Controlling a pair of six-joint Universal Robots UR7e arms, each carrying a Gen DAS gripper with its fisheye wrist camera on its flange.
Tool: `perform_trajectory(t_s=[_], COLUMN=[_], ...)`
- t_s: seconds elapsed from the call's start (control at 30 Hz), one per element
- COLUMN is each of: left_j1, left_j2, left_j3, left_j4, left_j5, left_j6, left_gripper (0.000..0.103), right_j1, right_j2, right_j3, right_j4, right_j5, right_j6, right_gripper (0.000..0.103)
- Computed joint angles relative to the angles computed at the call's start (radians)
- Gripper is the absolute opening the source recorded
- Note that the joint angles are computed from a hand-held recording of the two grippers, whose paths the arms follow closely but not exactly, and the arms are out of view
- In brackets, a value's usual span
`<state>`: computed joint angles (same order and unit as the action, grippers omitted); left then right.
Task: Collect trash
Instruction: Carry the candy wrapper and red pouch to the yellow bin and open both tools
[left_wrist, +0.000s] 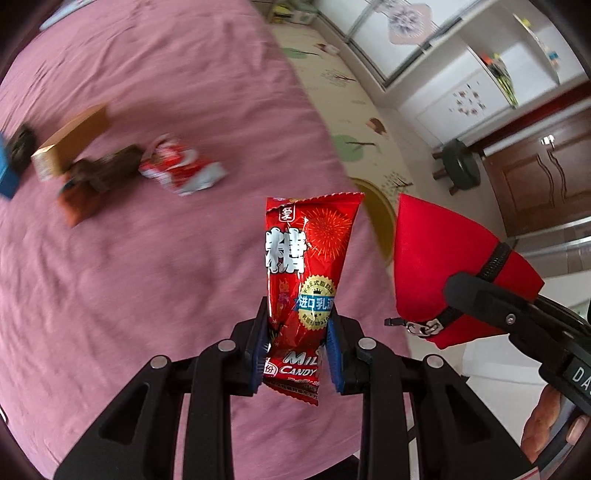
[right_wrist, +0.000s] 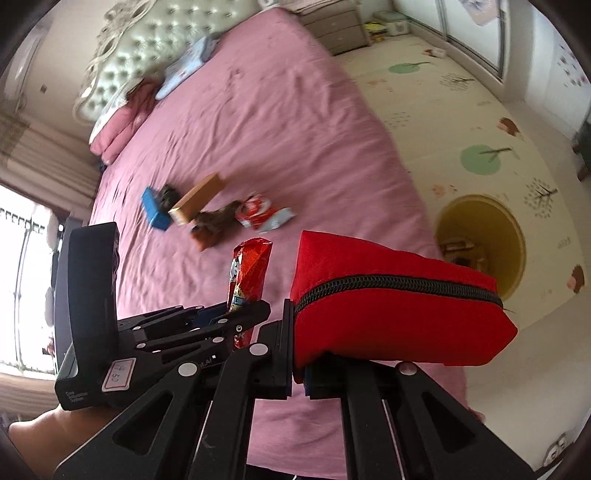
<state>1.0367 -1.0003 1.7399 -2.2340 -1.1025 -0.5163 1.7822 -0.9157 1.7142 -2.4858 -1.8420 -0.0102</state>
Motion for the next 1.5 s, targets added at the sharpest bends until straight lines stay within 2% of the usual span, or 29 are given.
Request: perform_trajectory(t_s=[0.3, 0.67, 1.03, 1.33, 1.43, 1.47, 1.5], left_j1=[-0.027, -0.048, -0.033, -0.014, -0.009, -0.008, -0.006], left_j2=[0.201, 0.407, 0.612, 0.694, 0.714, 0.718, 0.726], left_j3=[-0.192, -0.435, -0.717, -0.849, -0.886, -0.897, -0.913], left_j4=[0.049, 0.131, 0.265, 0.307, 0.323, 0.333, 0.353], left_j5=[-0.047, -0.086, -0.095, -0.119, -0.135, -0.136, -0.126], left_j6=[0.053, 0.104, 0.143, 0.187, 0.206, 0.206, 0.195], left_gripper=[0.027, 0.027, 0.027, 0.027, 0.029, 0.034, 0.044], right_j1=[-0.102, -0.198, -0.285, -0.304, -0.309, -0.313, -0.318], right_j2=[-0.078, -0.113, -0.068, -0.015, -0.002, -0.001, 0.0], right_j3=[0.01, -0.036, -0.153, -0.248, -0.272, -0.279, -0.285], right_j4=[-0.011, -0.003, 0.078, 0.131, 0.147, 0.153, 0.16], right_j5=[-0.005, -0.012, 0.007, 0.001, -0.001, 0.004, 0.014], right_j6=[-0.005, -0.016, -0.006, -0.031, -0.024, -0.019, -0.01], right_gripper=[0.004, 0.004, 0.004, 0.004, 0.01, 0.012, 0.021])
